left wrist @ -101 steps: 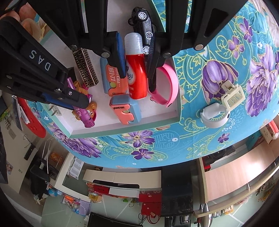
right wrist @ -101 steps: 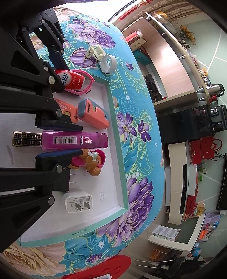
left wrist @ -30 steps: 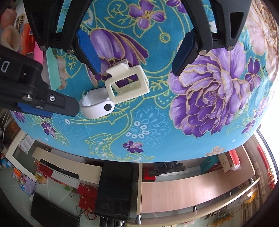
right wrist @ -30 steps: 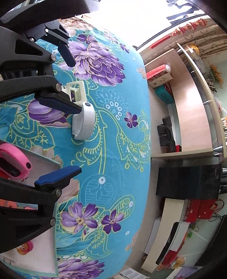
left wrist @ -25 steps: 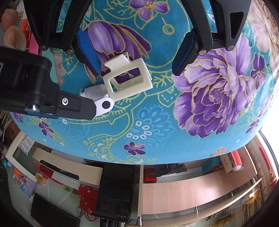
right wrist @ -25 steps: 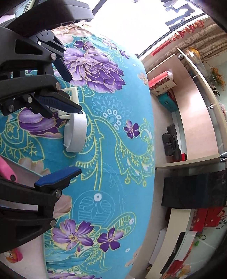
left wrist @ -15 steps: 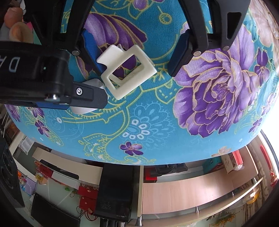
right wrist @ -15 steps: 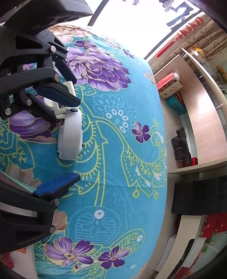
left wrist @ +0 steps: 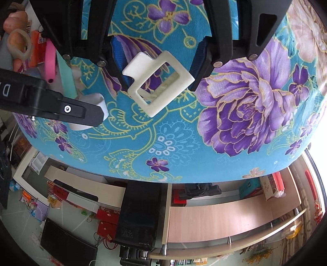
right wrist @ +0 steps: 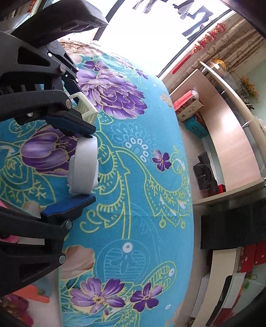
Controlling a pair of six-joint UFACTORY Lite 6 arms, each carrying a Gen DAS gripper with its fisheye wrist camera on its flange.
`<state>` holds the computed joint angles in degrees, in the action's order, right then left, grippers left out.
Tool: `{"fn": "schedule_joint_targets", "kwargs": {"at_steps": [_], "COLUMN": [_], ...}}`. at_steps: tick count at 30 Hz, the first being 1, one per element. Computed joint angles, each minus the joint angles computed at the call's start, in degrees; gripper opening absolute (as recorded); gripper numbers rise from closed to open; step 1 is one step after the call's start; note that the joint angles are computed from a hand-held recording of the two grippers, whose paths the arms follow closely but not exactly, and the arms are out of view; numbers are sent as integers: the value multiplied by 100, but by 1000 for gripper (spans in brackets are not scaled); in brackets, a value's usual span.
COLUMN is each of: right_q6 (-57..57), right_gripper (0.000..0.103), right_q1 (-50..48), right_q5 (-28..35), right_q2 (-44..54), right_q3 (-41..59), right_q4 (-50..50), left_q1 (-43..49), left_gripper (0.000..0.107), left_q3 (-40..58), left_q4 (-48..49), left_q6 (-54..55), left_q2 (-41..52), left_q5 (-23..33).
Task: Organize rigid objects
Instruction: 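Carry white clip and wristband into the white tray and open both grippers, then withdraw both grippers away from the filled tray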
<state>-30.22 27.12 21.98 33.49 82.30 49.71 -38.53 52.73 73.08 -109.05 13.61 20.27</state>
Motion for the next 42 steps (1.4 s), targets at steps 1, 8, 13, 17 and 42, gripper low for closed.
{"fn": "schedule_joint_targets", "kwargs": {"at_steps": [1,8,13,17,42], "right_q6": [-311,-538,1666,1894,4226], "right_gripper": [61,61,62,62,75], "right_q1": [-54,-511,-934,-1480,-1063], "right_q5": [-95,-510,-158,405,1296], "right_q2": [-421,-3745,-5786,-7098,-9179], "right_q3": [-481,-3697,-5205,-6180,-7292], "right_q4": [356,705,-1646,-2000,-4147], "left_q1": [-188,-1736,-2765,-3319,-4112], "left_gripper": [59,59,59,59,85], "left_q3": [-114,-22,701,1330,1138], "left_q4": [-61,-682,-968,-1298,-2262], "left_q6": [-13,258,519,730,545], "left_q2": [-192,-909,-559,87,228], "left_q5": [126,1271,1783,1942,2546]}}
